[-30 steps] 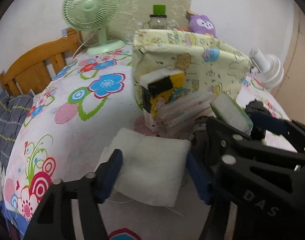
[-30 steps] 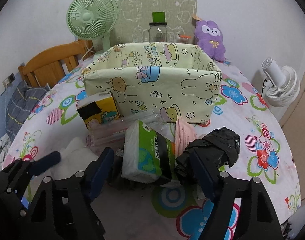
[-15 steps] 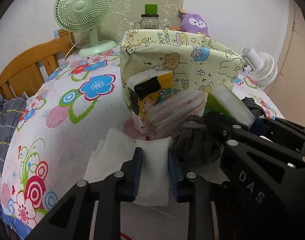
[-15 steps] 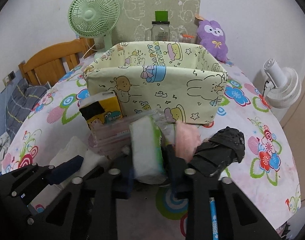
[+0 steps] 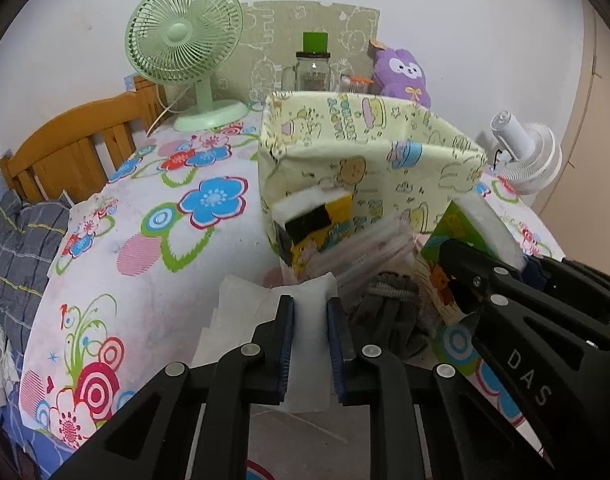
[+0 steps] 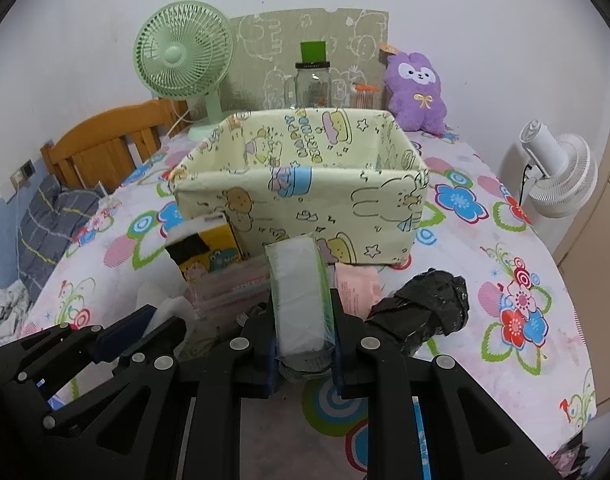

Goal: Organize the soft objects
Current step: 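Close left tool on white cotton pad while right tool grasps green tissue pack, then carry white pad with left tool while right tool carries tissue pack over box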

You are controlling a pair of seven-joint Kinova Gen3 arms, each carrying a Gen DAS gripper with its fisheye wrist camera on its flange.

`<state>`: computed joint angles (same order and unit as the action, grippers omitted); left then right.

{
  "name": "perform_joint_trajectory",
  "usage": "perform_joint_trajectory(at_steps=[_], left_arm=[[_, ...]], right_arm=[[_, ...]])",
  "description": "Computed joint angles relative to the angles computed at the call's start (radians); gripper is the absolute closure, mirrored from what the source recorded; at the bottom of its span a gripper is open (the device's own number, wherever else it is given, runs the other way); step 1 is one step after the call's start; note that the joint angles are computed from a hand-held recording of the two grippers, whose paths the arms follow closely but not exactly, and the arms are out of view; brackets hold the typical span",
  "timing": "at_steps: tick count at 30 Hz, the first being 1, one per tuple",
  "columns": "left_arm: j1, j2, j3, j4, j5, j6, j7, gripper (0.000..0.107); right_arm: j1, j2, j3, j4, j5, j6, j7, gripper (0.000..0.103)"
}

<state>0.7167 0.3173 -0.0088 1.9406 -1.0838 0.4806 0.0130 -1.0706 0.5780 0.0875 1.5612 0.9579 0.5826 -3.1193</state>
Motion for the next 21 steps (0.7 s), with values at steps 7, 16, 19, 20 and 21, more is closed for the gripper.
perform_joint_trajectory(at_steps=[7,16,19,20,21], left_arm=[[0.02,-0.029,0.025,-0.011,-0.049,0.064,0.041,0.095],[0.004,-0.058,0.082,-0.04,-0.072,0.119,0.041,0.095],[0.003,-0.065,0.095,-0.052,-0.085,0.134,0.041,0.095],[0.004,-0.068,0.098,-0.055,-0.091,0.139,0.045,0.095],[0.004,-0.071,0.102,-0.056,-0.097,0.143,0.047,0.095]], right_arm=[[-0.001,-0.038,0.005,0.028,0.036,-0.009,-0.047,0.08],[0.012,-0.1,-0.027,0.066,0.119,0.013,-0.116,0.08],[0.023,-0.123,-0.047,0.079,0.152,0.026,-0.142,0.08],[0.03,-0.131,-0.055,0.083,0.162,0.027,-0.149,0.08],[0.035,-0.139,-0.063,0.088,0.173,0.027,-0.156,0.08]])
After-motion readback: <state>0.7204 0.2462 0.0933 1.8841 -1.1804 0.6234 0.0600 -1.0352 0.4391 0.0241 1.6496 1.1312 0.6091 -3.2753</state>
